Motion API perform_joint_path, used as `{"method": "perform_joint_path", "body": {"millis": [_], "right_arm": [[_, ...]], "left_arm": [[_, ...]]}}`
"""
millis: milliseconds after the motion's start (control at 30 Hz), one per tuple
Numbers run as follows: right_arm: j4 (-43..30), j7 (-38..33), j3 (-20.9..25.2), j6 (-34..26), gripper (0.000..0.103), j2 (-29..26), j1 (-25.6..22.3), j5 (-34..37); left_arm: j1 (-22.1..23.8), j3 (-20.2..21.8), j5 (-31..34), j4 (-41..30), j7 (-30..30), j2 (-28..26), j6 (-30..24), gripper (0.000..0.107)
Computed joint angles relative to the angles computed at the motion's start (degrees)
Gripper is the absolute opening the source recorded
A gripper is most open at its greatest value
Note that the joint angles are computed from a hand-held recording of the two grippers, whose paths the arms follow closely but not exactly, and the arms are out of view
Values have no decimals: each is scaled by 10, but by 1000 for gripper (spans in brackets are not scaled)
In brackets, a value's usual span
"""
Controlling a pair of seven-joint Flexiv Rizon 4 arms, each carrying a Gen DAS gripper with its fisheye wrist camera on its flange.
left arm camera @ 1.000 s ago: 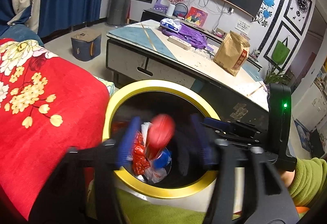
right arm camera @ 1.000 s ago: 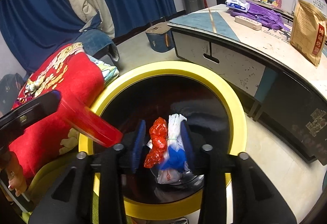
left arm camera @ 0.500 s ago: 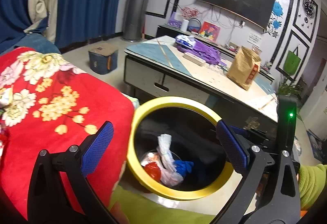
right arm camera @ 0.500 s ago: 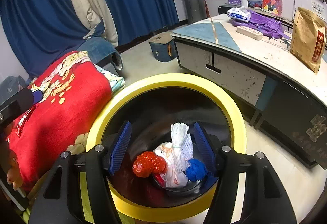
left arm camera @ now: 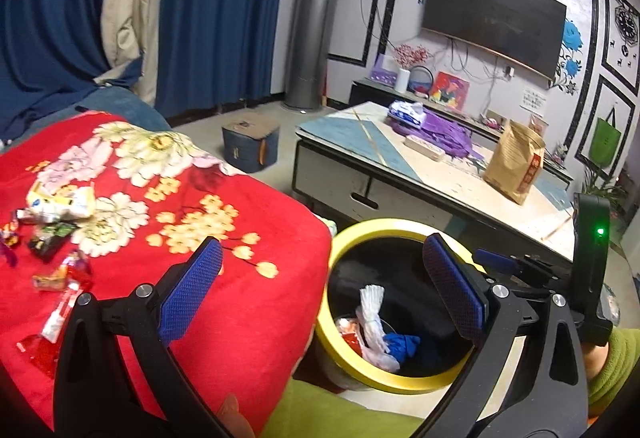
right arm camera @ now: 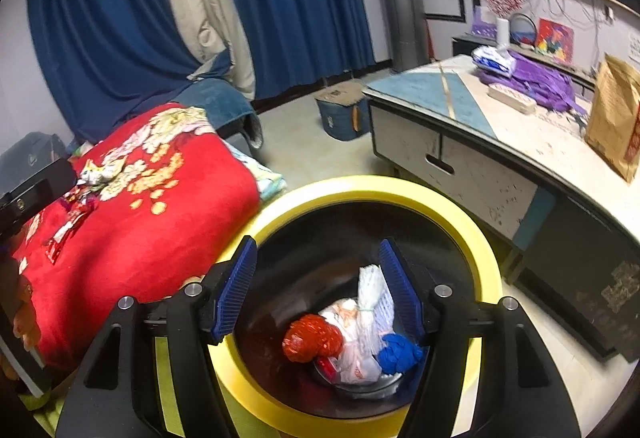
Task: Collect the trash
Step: 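Move both open tools back over the bedspread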
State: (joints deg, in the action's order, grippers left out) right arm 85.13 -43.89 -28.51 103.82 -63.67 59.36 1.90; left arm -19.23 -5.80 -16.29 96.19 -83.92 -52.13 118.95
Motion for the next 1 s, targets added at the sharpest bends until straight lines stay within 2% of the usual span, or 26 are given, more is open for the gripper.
{"method": "perform_joint_path", "body": {"millis": [167, 667, 1000], "right_arm": [[-15, -14, 1, -2, 62, 2, 2, -14], [-93, -55, 76, -24, 63, 11, -40, -84], [-191, -85, 205, -80, 64, -11, -110, -181]], "left_arm": [[-7, 14, -15, 18, -4, 10, 29, 92], [-21, 37, -105, 78, 8, 38, 119, 92], [-13, 39, -168, 113, 21, 50, 168, 92]]}}
